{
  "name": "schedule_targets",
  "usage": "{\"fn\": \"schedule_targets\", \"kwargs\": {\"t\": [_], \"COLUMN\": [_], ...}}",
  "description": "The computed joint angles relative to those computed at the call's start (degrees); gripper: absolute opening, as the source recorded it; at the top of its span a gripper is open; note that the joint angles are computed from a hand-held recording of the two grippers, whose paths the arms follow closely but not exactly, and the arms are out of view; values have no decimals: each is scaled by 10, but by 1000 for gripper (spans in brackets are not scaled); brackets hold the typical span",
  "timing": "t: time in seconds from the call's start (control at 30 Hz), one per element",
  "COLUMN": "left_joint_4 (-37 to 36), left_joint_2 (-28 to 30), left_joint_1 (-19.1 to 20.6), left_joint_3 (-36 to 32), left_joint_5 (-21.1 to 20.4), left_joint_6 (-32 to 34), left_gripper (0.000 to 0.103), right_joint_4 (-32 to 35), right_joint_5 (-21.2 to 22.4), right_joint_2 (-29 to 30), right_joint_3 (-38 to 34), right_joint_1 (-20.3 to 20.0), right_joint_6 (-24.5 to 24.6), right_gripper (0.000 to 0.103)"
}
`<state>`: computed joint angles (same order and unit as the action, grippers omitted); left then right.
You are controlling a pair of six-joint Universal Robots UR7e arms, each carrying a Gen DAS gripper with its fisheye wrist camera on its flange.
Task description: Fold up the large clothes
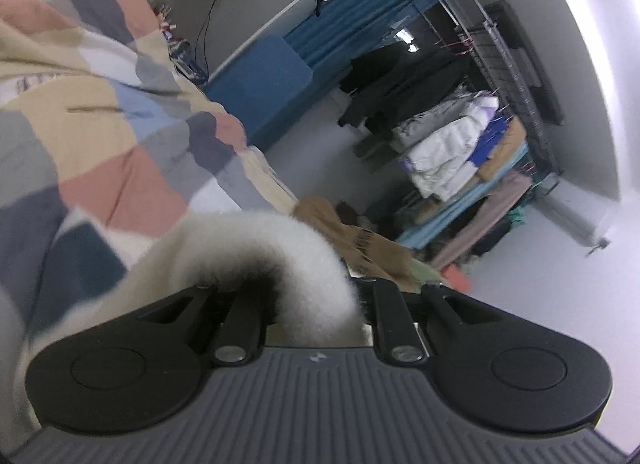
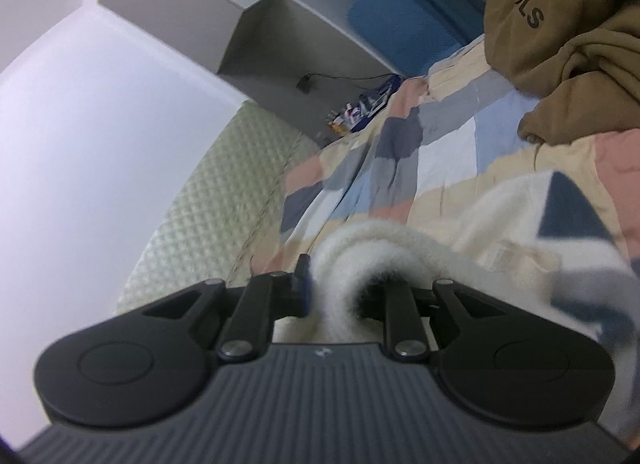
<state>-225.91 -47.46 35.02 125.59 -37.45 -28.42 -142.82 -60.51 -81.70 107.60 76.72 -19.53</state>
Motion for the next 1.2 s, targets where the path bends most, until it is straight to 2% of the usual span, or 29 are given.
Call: {"fn": "schedule_targets", "kwargs": {"t": [0.1,0.3,0.43,0.53,0.6,0.73,0.83,0.87,0.9,0.93,0.97,1.0,1.03,1.1,1.2], "left_joint_4": [9,100,140,157,161,163,151,148,151,149,137,115,89,76,75], "left_joint_2": [20,53,76,91,98,108,108,103,100,94,91,94,99,98,92], "left_joint_1": [60,171,227,256,271,284,275,269,271,268,263,257,246,228,208], "left_joint_3": [-45,-125,-165,-192,-207,-215,-208,-197,-196,-186,-176,-171,-167,-159,-142], "left_joint_5": [-36,-91,-124,-143,-156,-170,-166,-166,-181,-193,-202,-201,-186,-164,-150], "left_joint_6": [30,40,42,56,63,64,72,67,66,63,64,74,91,112,128], "left_gripper": [17,17,17,17,17,18,19,27,35,60,78,81,81,82,82], "right_joint_4": [-47,-86,-75,-54,-46,-39,-40,-42,-43,-42,-37,-39,-56,-73,-57], "right_joint_5": [-17,-64,-100,-133,-139,-126,-120,-121,-122,-120,-112,-101,-90,-76,-58], "right_joint_2": [61,176,236,273,291,302,296,291,286,281,276,270,259,246,225], "right_joint_3": [-35,-107,-155,-192,-209,-217,-209,-205,-200,-196,-192,-184,-168,-150,-131], "right_joint_1": [10,11,9,11,8,-1,-3,-1,1,3,4,4,4,5,6], "right_joint_6": [30,64,68,73,78,91,95,88,81,70,53,37,20,-11,-48], "right_gripper": [22,22,22,22,22,22,22,23,31,38,58,75,80,83,83]}}
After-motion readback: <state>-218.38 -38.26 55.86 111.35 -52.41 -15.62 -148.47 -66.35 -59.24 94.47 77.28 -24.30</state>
